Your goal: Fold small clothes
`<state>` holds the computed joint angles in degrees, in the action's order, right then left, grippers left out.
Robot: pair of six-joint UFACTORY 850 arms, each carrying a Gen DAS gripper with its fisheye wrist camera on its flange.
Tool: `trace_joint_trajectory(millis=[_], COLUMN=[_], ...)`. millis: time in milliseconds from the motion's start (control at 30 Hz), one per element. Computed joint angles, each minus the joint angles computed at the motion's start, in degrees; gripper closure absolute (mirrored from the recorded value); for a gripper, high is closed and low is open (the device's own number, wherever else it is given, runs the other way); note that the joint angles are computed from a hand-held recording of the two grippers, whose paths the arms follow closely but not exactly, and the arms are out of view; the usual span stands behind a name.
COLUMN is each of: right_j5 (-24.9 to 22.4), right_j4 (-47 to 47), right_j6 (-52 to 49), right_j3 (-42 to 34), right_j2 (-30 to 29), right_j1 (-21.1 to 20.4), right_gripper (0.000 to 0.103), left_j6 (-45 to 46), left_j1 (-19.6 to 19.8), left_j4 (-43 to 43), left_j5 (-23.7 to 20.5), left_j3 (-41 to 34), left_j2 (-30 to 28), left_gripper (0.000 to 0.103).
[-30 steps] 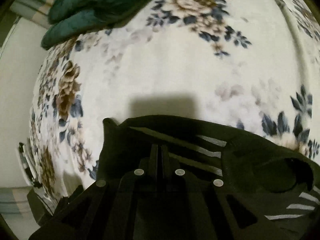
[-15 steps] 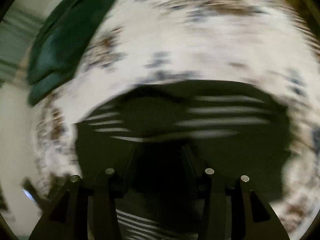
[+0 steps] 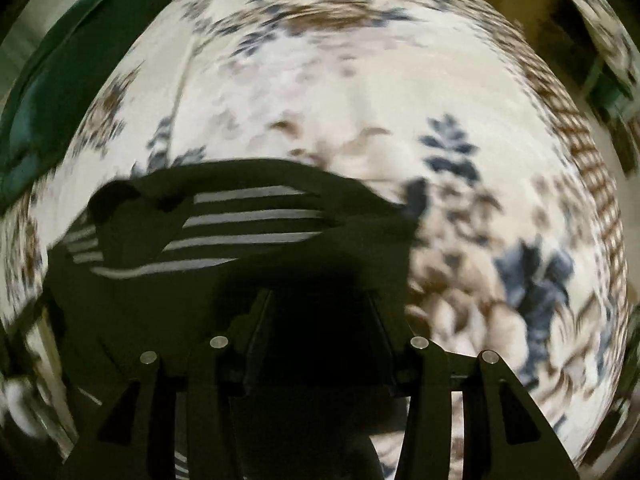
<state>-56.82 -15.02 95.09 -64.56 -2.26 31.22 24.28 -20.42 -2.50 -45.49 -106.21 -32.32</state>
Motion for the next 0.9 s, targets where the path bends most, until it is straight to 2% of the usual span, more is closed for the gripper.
trace_joint_trajectory(millis=[67, 100, 133, 167, 200, 267, 367, 433, 500, 567, 633, 667, 700, 833, 900], right_j5=[0.9, -0.1, -1.6, -3.2, -3.1, -4.9, -9.3, -10.3, -8.1, -3.4, 1.0, 2.1, 2.5, 2.7, 4.8], right_j4=[2.6, 3.4, 2.8, 1.9, 1.5, -1.4, -6.6, -7.4, -4.9, 1.1, 2.8, 2.2, 0.9, -2.1, -2.5], right_j6=[-6.4, -9.0, -9.9, -10.7, -11.1, -8.5, -1.8, -0.1, -2.3, -5.7, -1.7, 2.4, 7.0, 25.1, 33.2], right_j3=[-1.2, -1.9, -2.5, -3.0, -2.8, -3.1, -3.9, -3.5, -2.8, -1.1, 2.0, 3.2, 4.3, 8.3, 10.9], right_j2=[-2.2, -3.5, -4.5, -5.4, -5.3, -4.8, -3.8, -3.2, -3.3, -2.4, 1.3, 3.3, 5.3, 12.1, 14.4], right_j1=[-0.7, -0.9, -0.5, -0.2, -0.1, 0.6, 1.8, 1.4, -0.1, -3.1, -3.9, -3.3, -2.2, 4.4, 8.0], right_gripper=[0.055, 0.058, 0.067, 0.094, 0.098, 0.101, 0.101, 0.101, 0.101, 0.100, 0.086, 0.072, 0.063, 0.062, 0.062], left_j6=[-0.5, -0.6, -0.9, -1.3, -1.6, -2.0, -2.8, -3.3, -3.8, -3.9, -3.4, -2.8, -2.6, -1.4, -0.5], left_j1=[-0.5, -0.6, -0.8, -0.9, -0.9, -0.8, -0.7, -0.5, -0.4, -0.3, -0.1, 0.1, 0.4, 2.3, 3.2], left_j4=[1.7, 2.4, 3.1, 3.8, 4.2, 4.6, 4.7, 4.6, 4.3, 4.4, 4.1, 3.7, 3.7, 1.6, 0.4], left_j5=[0.7, 1.0, 1.2, 1.5, 1.7, 1.8, 1.8, 1.4, 0.8, 0.8, 0.6, 0.7, 1.0, 0.3, -0.5], left_j3=[0.1, 0.1, 0.3, 0.6, 0.8, 0.9, 1.0, 0.5, 0.0, 0.1, 0.4, 0.9, 1.5, 5.4, 7.5], left_j2=[-0.3, -0.4, -0.4, -0.4, -0.3, -0.3, -0.4, -0.8, -1.1, -0.9, -0.3, 0.4, 1.1, 5.3, 7.1], left_gripper=[0.020, 0.020, 0.020, 0.020, 0.020, 0.020, 0.019, 0.017, 0.017, 0.017, 0.017, 0.017, 0.017, 0.017, 0.017])
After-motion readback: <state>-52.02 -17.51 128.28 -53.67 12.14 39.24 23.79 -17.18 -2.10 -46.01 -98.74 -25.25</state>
